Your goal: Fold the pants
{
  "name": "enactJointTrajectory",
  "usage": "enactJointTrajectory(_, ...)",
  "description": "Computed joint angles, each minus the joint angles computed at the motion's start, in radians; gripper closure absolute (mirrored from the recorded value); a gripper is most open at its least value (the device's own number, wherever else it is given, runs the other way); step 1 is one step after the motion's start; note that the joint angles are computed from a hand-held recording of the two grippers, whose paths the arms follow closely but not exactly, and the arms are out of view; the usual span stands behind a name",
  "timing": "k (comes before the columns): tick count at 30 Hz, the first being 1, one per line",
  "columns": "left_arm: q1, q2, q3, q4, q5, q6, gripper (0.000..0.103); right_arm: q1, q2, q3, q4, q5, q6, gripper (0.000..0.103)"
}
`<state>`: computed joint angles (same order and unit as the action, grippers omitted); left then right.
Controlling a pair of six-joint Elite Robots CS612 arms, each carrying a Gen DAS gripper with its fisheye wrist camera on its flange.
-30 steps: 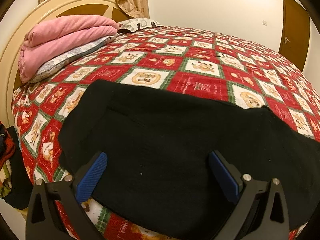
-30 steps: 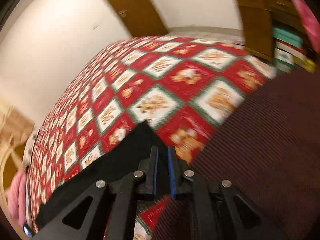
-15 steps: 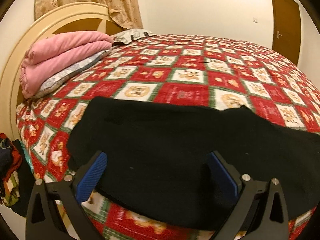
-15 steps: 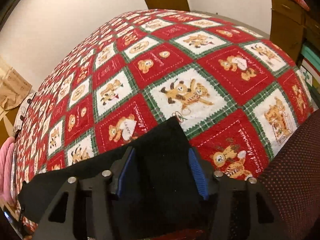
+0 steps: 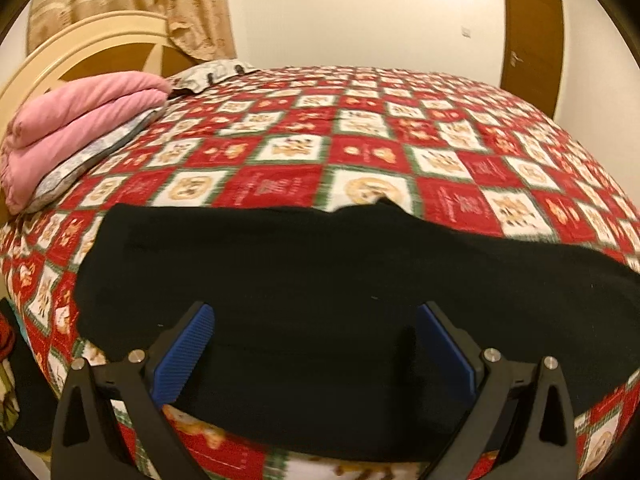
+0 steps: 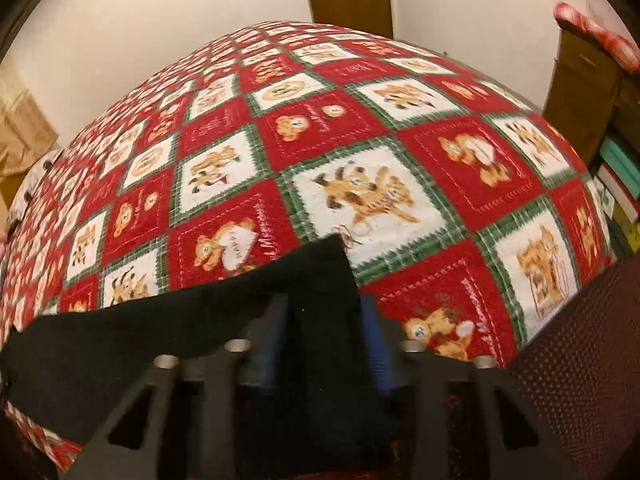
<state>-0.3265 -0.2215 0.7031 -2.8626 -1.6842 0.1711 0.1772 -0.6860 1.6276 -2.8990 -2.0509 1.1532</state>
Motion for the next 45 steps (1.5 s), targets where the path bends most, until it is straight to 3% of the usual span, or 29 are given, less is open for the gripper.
enactJointTrajectory(1,-0.002,-0.003,0.007,-0.002,-0.002,0.008,0.000,-0.001,0.002,-0.003,-0.013,0.013,-0.018,0.089)
enactJointTrajectory(3,-0.005,-0.010,0.021,-0.008,-0.008,0.014,0.000,0.007,0.006,-0.027,0.042,-0.018,-0.049,0.089)
enactJointTrajectory(9,-0.011,-0.021,0.048,-0.041,-0.004,0.018,0.000,0.048,-0.003,-0.066,0.137,-0.251,-0.048,0.090)
enactJointTrajectory(10,-0.012,-0.021,0.049,-0.037,0.000,0.021,0.000,0.046,-0.001,-0.079,0.175,-0.257,-0.051,0.090)
enactJointTrajectory(13,-0.019,-0.019,0.057,-0.028,0.025,0.047,0.000,0.024,0.012,-0.101,0.257,-0.183,-0.041,0.089)
enactJointTrajectory(15,-0.020,-0.016,0.064,-0.044,0.028,0.054,0.000,0.001,0.010,-0.094,0.254,-0.089,-0.028,0.087)
enactJointTrajectory(16,-0.019,-0.015,0.069,-0.061,0.023,0.047,0.000,-0.001,0.007,-0.086,0.243,-0.089,-0.016,0.080)
enactJointTrajectory(18,-0.017,-0.012,0.063,-0.054,0.009,0.038,0.000,-0.004,-0.001,-0.080,0.286,-0.099,0.028,0.054)
enactJointTrajectory(19,-0.015,-0.011,0.059,-0.046,0.002,0.032,0.000,-0.004,-0.006,-0.076,0.318,-0.107,0.060,0.035)
enactJointTrajectory(20,-0.013,-0.010,0.054,-0.035,-0.008,0.023,0.000,-0.005,-0.011,-0.063,0.309,-0.107,0.076,0.028)
enactJointTrajectory(22,-0.012,-0.011,0.053,-0.028,-0.015,0.015,0.000,-0.002,-0.026,-0.017,0.228,-0.110,0.145,0.028)
enactJointTrajectory(25,-0.012,-0.017,0.058,-0.014,-0.014,0.026,0.000,0.045,-0.049,0.002,0.297,-0.277,0.374,0.028)
enactJointTrajectory(27,-0.015,-0.022,0.065,-0.017,-0.002,0.039,0.000,0.074,-0.051,-0.001,0.303,-0.352,0.396,0.028)
enactJointTrajectory(29,-0.019,-0.027,0.073,-0.023,0.014,0.053,0.000,0.100,-0.044,-0.019,0.294,-0.386,0.356,0.028)
enactJointTrajectory(32,-0.022,-0.036,0.090,-0.038,0.020,0.075,0.000,0.110,-0.032,-0.048,0.307,-0.348,0.295,0.028)
enactJointTrajectory(39,-0.027,-0.066,0.140,-0.096,0.019,0.125,0.000,0.099,-0.033,-0.015,0.255,-0.270,0.373,0.028)
enactJointTrajectory(45,-0.021,-0.069,0.140,-0.092,-0.007,0.108,0.000,0.081,-0.054,0.042,0.203,-0.228,0.399,0.028)
